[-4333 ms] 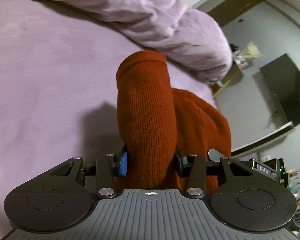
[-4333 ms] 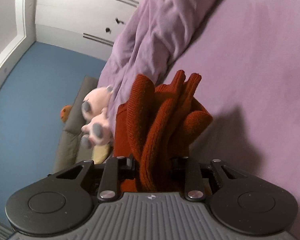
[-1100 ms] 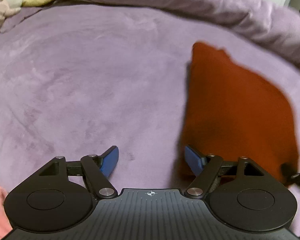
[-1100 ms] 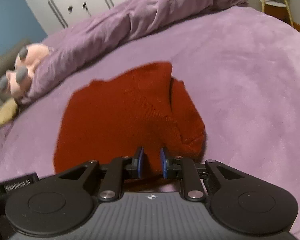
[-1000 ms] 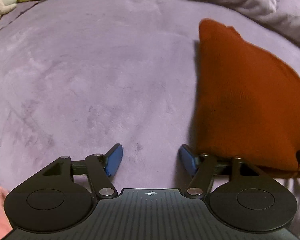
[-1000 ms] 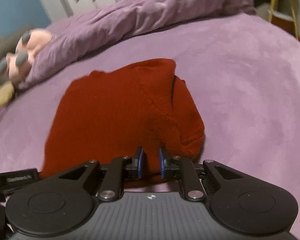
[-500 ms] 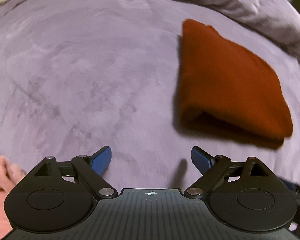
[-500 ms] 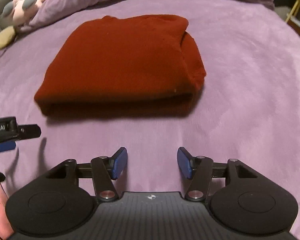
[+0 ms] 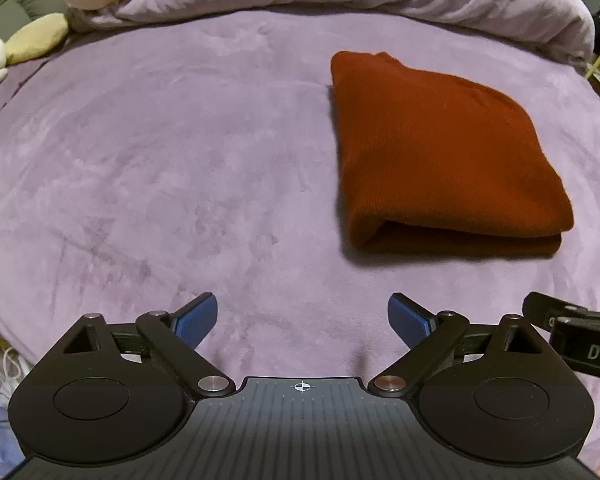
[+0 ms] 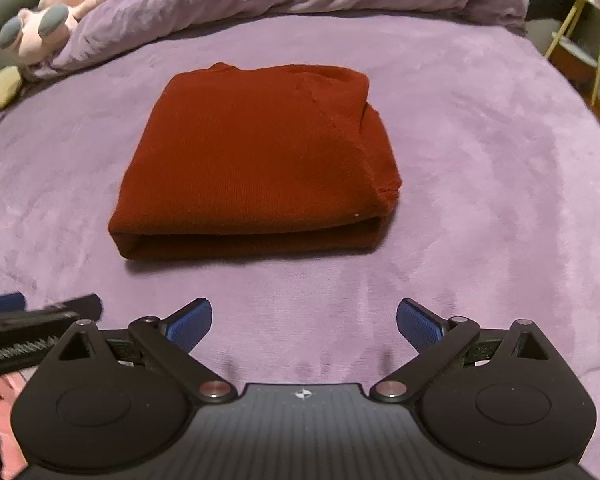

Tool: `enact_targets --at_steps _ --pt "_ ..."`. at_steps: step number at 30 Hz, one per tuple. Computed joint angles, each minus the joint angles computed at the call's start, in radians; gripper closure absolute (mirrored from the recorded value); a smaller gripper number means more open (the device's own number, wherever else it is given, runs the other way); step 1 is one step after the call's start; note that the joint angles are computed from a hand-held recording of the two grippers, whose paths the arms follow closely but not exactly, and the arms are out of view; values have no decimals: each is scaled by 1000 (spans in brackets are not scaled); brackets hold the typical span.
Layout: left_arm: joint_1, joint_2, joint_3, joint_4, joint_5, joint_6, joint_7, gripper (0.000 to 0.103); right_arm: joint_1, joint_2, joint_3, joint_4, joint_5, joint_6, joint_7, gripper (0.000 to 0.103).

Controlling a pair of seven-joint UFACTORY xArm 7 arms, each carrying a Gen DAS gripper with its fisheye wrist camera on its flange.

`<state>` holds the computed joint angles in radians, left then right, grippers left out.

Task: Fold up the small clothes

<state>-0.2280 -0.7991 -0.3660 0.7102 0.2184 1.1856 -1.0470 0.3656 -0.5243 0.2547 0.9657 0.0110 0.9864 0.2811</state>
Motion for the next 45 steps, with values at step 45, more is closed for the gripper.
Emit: enact_targets --at_steps 45 --pt "-18 24 -3 25 -2 25 -4 7 -9 -4 19 22 -42 11 51 4"
